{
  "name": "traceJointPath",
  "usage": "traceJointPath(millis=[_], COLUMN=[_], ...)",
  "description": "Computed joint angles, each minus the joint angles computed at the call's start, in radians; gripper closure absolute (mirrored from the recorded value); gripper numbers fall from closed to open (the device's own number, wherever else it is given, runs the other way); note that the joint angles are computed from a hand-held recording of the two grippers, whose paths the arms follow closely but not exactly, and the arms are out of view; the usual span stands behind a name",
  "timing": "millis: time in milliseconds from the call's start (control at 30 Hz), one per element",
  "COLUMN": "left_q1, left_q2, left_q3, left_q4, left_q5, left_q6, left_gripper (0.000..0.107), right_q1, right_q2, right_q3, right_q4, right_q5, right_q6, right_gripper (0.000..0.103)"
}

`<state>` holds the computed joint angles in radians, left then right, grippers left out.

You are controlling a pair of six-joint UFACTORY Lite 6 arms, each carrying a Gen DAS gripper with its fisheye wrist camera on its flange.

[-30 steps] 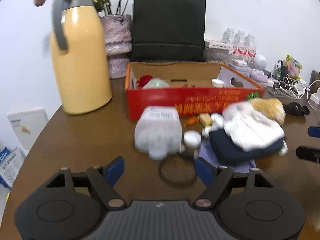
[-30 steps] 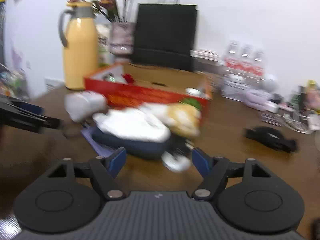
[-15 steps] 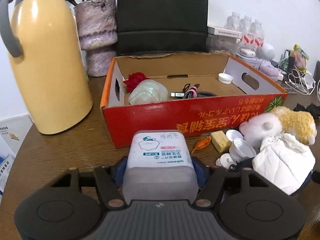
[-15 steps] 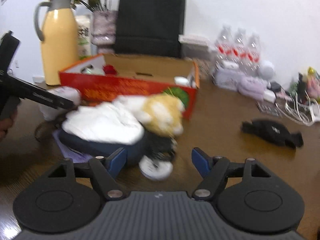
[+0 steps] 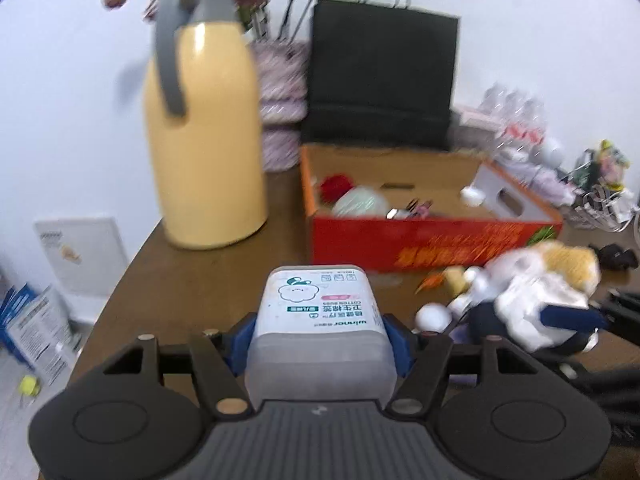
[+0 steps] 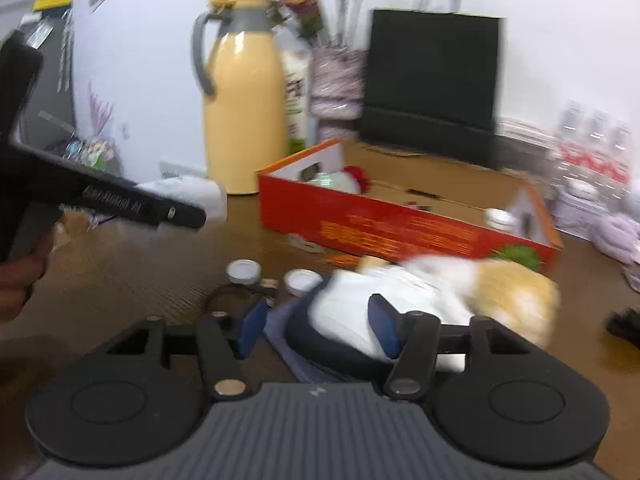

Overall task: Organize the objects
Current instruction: 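Grasp the black USB cable with the right tool while the left tool holds the wipes pack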

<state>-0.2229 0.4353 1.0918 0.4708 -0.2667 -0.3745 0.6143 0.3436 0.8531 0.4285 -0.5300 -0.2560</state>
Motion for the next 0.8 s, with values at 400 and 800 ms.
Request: traceJointPath(millis=[400, 800], left_q1=[0.09, 0.167], left_q2=[-0.099, -0.872], left_q3=[-0.17, -0.838], left_q4=[0.06, 0.533], left_q5=[-0.073, -0.137], left_q6=[-0.033, -0.445], left_gripper=[0.042, 0.042], right_q1=[0.034, 0.561], right_q2=[0.403, -0.508], right_q3=[0.553, -0.391], right_q4=[0.331, 0.87], right_q5=[0.29, -0.214], right_q6=[-0.363, -0.441], right_gripper=[0.089, 0.089])
